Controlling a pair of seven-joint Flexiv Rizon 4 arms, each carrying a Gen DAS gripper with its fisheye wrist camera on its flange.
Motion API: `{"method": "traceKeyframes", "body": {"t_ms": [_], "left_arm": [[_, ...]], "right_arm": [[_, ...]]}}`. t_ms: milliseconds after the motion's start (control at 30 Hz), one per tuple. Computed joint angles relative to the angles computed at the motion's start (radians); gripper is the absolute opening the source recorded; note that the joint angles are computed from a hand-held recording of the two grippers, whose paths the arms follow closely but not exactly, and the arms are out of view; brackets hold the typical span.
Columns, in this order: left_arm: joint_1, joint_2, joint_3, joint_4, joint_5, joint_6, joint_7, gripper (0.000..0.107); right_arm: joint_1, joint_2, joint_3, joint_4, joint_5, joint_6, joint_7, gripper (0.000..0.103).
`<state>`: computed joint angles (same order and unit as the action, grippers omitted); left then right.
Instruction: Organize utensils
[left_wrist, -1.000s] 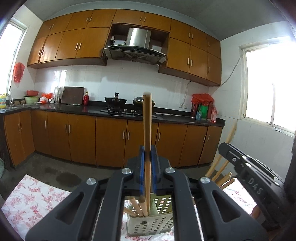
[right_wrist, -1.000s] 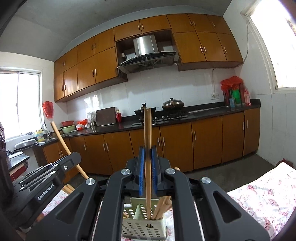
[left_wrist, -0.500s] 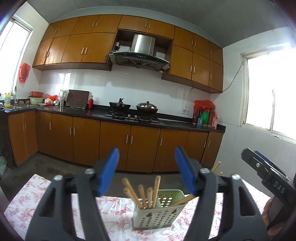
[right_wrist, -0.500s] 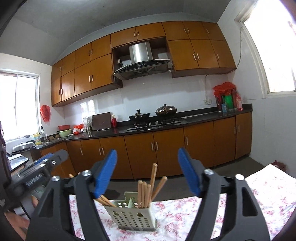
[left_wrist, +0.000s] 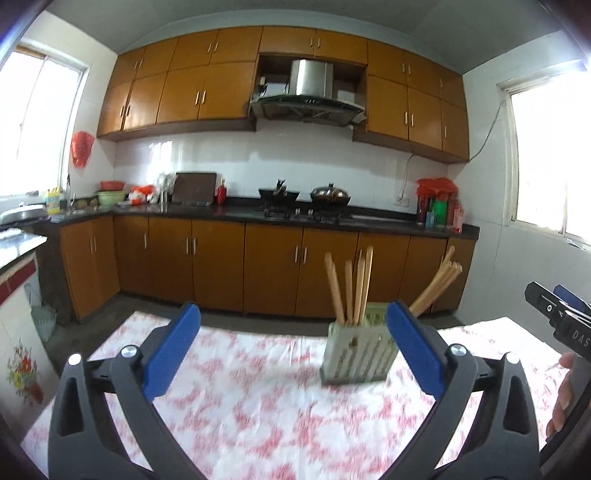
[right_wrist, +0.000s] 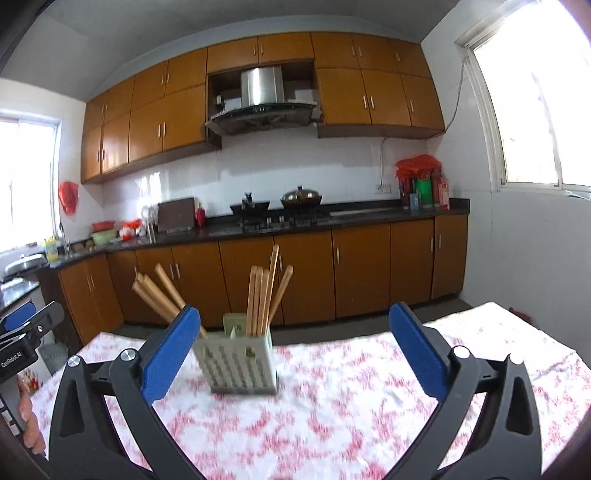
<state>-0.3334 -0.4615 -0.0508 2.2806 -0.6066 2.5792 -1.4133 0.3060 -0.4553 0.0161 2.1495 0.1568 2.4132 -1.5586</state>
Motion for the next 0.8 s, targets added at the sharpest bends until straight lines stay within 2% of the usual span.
{"method": "traceKeyframes", "body": {"t_ms": [133, 200, 333, 533, 700, 800], "left_arm": [[-0.009, 0.005, -0.004, 0.077, 0.001, 0.05, -0.07, 0.099], [-0.021, 0.001, -0.003, 0.099, -0.001, 0.073, -0.07, 0.099], [-0.08, -0.011, -0.01, 0.126, -0.071, 0.089, 0.001, 0.099], [-0.09, -0.051, -0.025, 0.142, -0.058, 0.126, -0.042, 0.099], [-0.106, -0.083, -0.029, 0.141, -0.085, 0.135, -0.054, 0.099], [-0.11, -0.094, -0.03, 0.142, -0.096, 0.129, -0.052, 0.099]], "right_arm": [[-0.005, 0.001, 0.016, 0.064, -0.026, 0.013, -0.008, 0.101], [0.015, -0.008, 0.014, 0.09, -0.003, 0.04, -0.033, 0.101], [0.015, -0.025, 0.032, 0.132, -0.004, 0.093, -0.034, 0.101], [0.013, -0.053, 0.05, 0.181, -0.01, 0.131, 0.006, 0.101], [0.092, -0.056, 0.011, 0.19, 0.087, 0.107, -0.065, 0.101], [0.091, -0.061, 0.014, 0.194, 0.09, 0.102, -0.073, 0.101]]}}
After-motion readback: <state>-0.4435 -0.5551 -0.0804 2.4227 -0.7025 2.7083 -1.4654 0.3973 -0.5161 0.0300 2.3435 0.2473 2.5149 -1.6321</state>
